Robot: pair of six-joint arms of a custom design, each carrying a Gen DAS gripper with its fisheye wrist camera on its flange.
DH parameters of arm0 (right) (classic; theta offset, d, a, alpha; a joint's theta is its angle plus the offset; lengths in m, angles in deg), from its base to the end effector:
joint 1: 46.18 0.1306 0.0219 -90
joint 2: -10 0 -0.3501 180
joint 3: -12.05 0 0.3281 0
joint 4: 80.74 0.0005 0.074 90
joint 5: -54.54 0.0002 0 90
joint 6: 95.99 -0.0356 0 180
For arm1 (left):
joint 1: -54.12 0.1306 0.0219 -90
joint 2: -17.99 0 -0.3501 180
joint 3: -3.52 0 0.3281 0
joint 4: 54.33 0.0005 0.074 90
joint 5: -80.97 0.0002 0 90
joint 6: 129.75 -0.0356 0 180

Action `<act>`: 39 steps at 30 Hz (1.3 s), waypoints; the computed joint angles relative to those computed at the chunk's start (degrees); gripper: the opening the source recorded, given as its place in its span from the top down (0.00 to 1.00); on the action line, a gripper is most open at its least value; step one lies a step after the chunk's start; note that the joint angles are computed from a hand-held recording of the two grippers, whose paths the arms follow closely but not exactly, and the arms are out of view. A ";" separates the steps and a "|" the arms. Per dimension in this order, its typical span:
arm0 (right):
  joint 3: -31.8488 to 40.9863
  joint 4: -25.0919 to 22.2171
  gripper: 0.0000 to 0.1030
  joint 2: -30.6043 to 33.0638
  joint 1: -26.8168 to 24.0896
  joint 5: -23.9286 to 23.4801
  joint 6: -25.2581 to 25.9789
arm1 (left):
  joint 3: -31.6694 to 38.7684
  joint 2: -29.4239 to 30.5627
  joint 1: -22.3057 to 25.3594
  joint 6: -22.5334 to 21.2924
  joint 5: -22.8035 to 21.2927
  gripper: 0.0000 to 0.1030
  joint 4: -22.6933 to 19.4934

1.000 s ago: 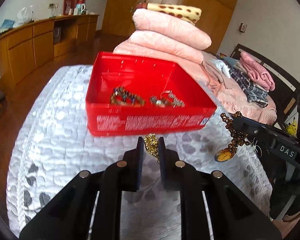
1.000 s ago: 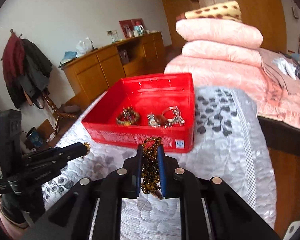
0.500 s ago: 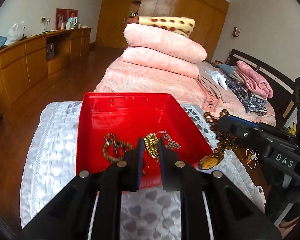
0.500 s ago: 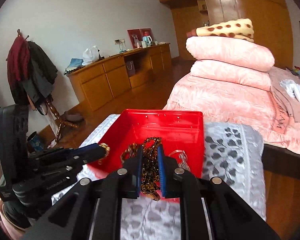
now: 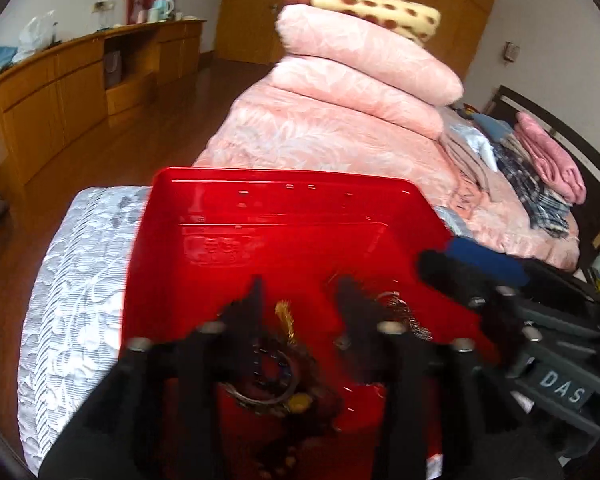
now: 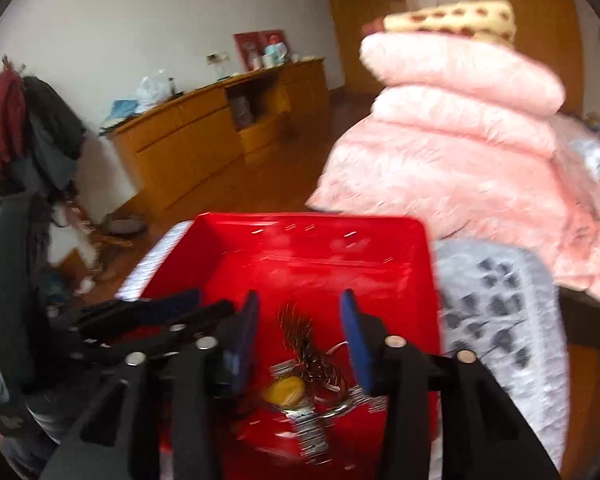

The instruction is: Organize jewelry

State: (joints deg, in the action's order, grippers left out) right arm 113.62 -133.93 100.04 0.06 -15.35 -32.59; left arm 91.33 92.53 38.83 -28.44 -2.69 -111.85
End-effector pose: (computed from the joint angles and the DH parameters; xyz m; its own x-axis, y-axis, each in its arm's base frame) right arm 0.3023 0.2972 0.4747 -0.6352 -0.0554 -0.7704 -0.2417 0.9616 0.1302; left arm 0.3134 -0.0903 0.4669 -0.7264 -0.0035 -0.6873 0.1998 0.9557 -0.2160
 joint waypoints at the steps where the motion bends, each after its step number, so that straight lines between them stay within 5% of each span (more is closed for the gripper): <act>1: -0.46 -0.26 0.49 -0.56 0.30 1.84 0.29 | -0.43 -0.38 0.57 -0.31 0.40 0.50 0.38; 18: -9.18 -2.37 0.33 -12.74 7.53 11.64 -5.52 | -6.20 -16.56 -0.13 -3.37 -7.72 0.23 -1.00; 26: -13.32 -4.57 0.10 -17.63 15.44 16.84 -12.25 | -8.79 -24.68 -4.93 -1.30 -9.96 0.06 -5.27; 34: -13.73 -10.88 0.06 -19.33 21.94 20.95 -20.27 | -10.57 -30.17 -11.79 2.52 -17.35 0.05 -8.83; 39: -14.57 -9.88 0.06 -20.47 26.46 24.62 -20.30 | -10.32 -32.55 -15.85 4.90 -21.38 0.05 -10.33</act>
State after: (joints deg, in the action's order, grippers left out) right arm 99.05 -143.81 79.57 26.52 9.27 -52.88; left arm 81.02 59.98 22.97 -23.53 -24.07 -122.18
